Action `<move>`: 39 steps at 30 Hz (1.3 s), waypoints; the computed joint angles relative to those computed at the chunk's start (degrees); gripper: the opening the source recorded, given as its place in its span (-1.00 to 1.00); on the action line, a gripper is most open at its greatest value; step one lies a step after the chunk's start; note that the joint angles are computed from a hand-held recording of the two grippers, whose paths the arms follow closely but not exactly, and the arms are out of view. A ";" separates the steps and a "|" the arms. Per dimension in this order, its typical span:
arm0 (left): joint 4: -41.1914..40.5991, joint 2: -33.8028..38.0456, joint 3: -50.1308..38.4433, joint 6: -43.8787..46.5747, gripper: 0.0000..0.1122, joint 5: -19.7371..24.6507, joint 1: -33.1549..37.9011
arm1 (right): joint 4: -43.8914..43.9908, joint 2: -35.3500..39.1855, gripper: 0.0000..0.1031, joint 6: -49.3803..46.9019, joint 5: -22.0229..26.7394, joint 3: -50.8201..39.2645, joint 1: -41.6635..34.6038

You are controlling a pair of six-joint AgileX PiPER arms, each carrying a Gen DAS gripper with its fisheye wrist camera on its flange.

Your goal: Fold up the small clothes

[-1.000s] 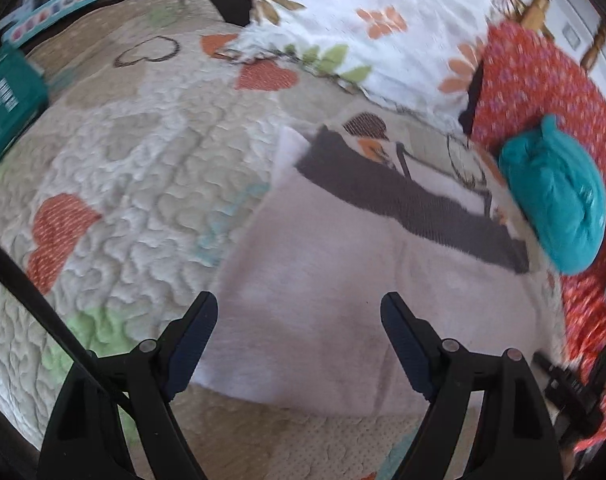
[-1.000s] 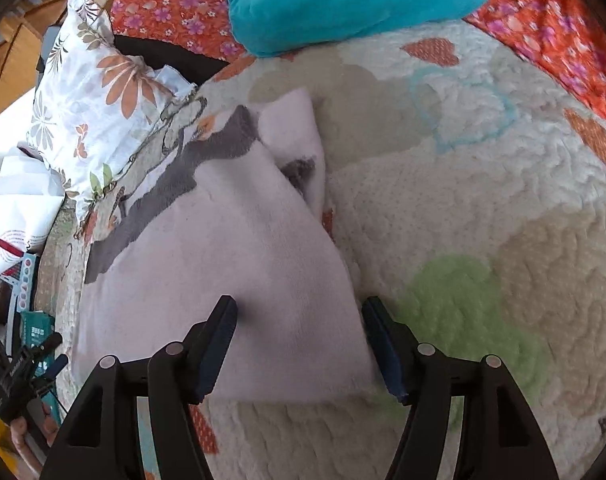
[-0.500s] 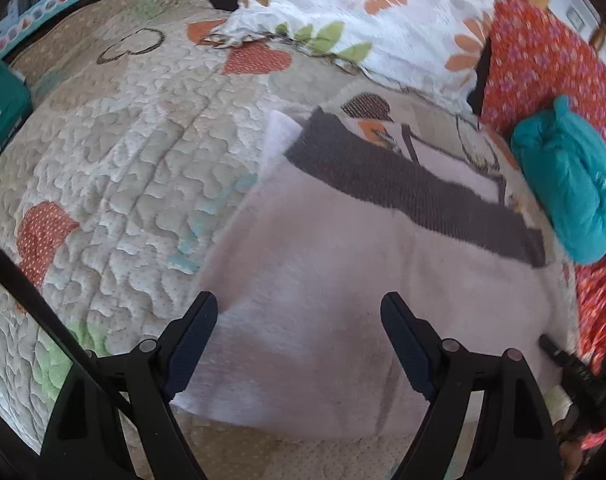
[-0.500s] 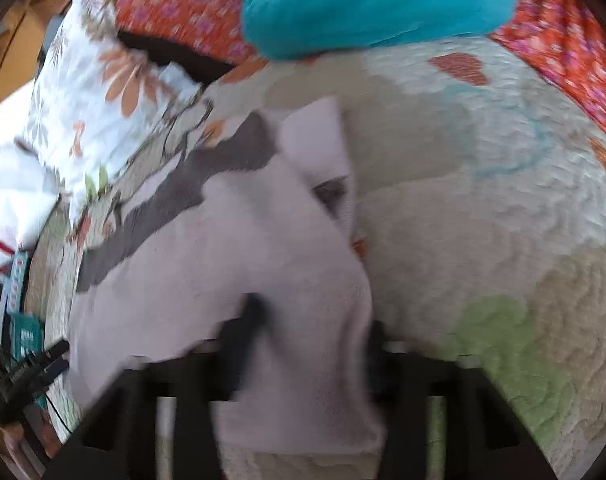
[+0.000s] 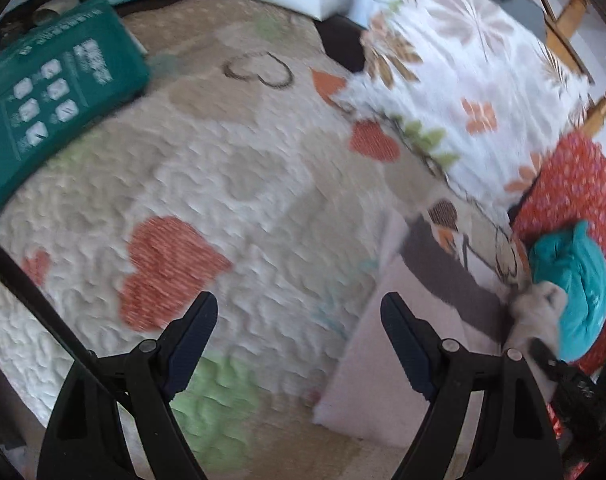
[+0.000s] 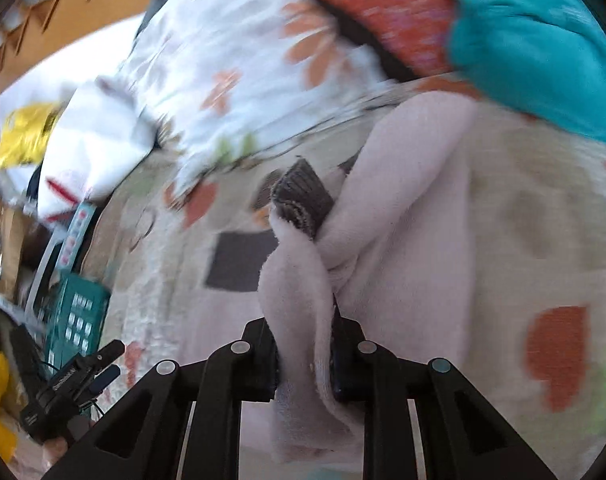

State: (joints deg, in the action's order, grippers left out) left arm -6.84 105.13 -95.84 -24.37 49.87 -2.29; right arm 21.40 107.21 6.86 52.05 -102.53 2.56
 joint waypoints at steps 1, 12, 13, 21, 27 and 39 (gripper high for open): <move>0.87 -0.36 0.27 -0.54 0.47 -0.27 0.35 | -0.93 1.97 -0.60 1.23 0.57 -2.15 2.03; -3.46 -1.46 1.58 0.98 0.47 -0.85 4.06 | -11.53 18.91 -0.21 7.57 9.24 -22.02 14.30; -3.25 -1.50 1.62 0.69 0.48 -1.07 4.07 | -7.35 18.32 -0.02 3.55 8.26 -21.04 14.02; -1.45 -2.30 3.40 -0.54 0.47 -3.77 2.88 | 11.00 8.38 0.45 -15.70 5.05 -7.72 7.37; -12.23 2.77 -4.62 10.54 0.47 2.16 -0.71 | 11.69 1.25 0.45 -17.29 1.63 3.16 -0.80; -8.01 8.46 -9.99 14.05 -0.86 3.06 -10.26 | 9.99 -5.90 0.45 -20.88 -1.10 13.81 -7.28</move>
